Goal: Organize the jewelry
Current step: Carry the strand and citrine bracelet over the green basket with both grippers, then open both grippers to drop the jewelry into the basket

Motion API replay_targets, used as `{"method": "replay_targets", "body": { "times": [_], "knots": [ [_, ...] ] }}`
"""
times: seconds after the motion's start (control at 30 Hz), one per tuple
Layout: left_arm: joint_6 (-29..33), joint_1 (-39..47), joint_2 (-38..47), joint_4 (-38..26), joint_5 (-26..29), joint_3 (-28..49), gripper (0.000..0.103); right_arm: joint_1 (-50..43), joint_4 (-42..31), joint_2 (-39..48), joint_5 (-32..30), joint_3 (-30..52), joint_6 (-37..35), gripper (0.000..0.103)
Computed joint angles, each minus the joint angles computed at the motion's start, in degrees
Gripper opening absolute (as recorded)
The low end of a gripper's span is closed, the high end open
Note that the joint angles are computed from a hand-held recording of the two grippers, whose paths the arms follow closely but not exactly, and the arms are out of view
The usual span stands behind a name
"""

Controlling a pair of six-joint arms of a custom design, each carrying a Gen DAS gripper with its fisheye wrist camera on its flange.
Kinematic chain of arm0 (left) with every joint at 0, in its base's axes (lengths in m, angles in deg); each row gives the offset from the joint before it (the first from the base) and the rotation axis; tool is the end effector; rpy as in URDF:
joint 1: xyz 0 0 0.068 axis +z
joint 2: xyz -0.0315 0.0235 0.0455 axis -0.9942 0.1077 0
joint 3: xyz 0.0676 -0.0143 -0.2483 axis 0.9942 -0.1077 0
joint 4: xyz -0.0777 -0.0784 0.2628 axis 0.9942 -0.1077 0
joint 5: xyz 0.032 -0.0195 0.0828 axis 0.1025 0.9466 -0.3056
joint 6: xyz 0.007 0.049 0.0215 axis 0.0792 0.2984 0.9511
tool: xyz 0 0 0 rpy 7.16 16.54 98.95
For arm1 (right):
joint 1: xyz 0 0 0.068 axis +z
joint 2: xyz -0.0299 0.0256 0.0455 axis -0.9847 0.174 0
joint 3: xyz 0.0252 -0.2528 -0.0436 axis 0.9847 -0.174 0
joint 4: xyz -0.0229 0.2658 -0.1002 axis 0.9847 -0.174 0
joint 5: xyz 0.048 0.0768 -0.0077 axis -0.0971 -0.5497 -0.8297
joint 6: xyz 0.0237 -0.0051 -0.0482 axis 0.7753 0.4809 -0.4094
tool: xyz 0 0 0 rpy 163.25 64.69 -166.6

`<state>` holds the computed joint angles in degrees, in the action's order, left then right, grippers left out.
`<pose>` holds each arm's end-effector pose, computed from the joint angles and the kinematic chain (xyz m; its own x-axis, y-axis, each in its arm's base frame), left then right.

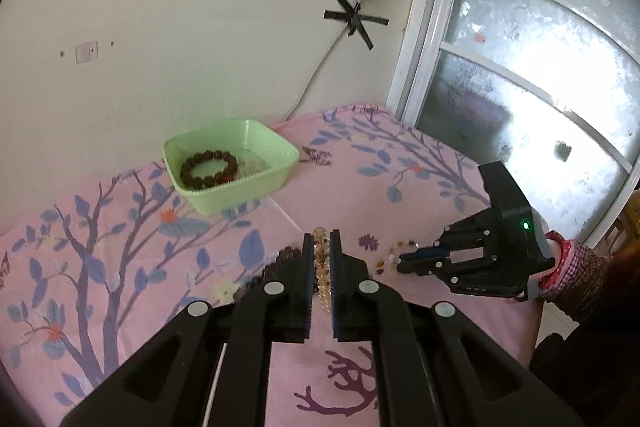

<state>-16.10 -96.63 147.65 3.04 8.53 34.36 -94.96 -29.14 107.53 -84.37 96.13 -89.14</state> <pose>0.2464 -0.0632 0.2352 -0.6108 0.1110 -0.7839 0.3499 0.9260 -0.1415 0.3074 -0.0578 0.1137 -0.5280 -0.5071 -0.6812 -0.7669 0.6294 0.1259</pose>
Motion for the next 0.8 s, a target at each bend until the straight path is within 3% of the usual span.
{"method": "replay_targets", "body": {
  "times": [0.23, 0.37, 0.63, 0.8],
  "knots": [
    [0.1, 0.5, 1.2, 0.7, 1.4, 2.6, 0.012, -3.1, -19.2, 1.8, -13.3, 14.7, -0.1, 0.006],
    [0.8, 1.2, 4.1, 0.8, 1.7, 6.5, 0.012, -0.9, -22.2, 1.2, -16.9, 22.5, 3.9, 0.006],
    [2.4, 5.0, 18.4, 0.5, 2.3, 22.0, 0.012, 7.7, -13.4, 8.2, -15.6, 40.8, 24.4, 0.006],
    [2.5, 7.2, 32.5, 0.0, 3.6, 33.3, 0.012, 12.8, -9.2, 15.5, -10.2, 47.3, 30.4, 0.006]
  ]
}}
